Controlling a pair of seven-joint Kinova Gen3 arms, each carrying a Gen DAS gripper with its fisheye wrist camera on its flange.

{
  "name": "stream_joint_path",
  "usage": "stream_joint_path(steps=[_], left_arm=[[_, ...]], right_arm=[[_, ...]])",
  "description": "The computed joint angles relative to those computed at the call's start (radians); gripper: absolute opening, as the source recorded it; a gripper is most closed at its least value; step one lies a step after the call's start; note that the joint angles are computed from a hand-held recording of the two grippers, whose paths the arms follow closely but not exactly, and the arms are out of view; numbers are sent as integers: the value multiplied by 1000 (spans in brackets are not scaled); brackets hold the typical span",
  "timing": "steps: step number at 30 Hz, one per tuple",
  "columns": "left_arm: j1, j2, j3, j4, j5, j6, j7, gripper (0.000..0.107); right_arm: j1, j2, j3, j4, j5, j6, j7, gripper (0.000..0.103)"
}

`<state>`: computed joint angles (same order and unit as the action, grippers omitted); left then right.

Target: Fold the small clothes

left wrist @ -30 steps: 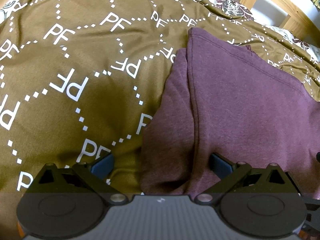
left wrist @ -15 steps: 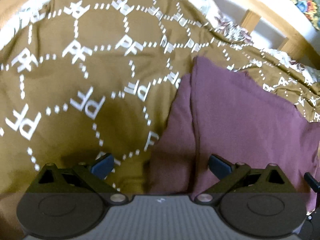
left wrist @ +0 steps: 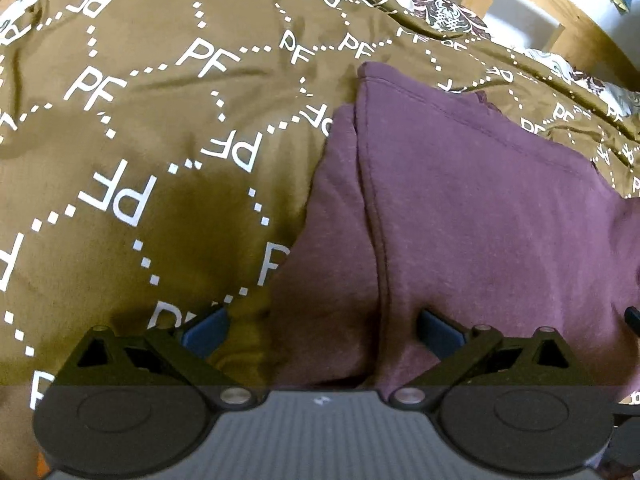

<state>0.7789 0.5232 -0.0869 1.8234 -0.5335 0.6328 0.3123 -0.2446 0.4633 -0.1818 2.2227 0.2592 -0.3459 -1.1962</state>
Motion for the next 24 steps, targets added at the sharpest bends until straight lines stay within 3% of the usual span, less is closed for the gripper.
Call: stream_joint_path(steps=[15,20,24], left_arm=[[4,-14,-6,19,10,-34,8,101],[39,-46,-33,64,-26,-76,72,86],[77,-68,-54,95,-89,-108,131,65]], right_arm=[[23,2,-20,-10,25,19,-30,102],[24,2,-20,-10,29,18,-32,102],[25,2,-20,-10,30,19,-34,102]])
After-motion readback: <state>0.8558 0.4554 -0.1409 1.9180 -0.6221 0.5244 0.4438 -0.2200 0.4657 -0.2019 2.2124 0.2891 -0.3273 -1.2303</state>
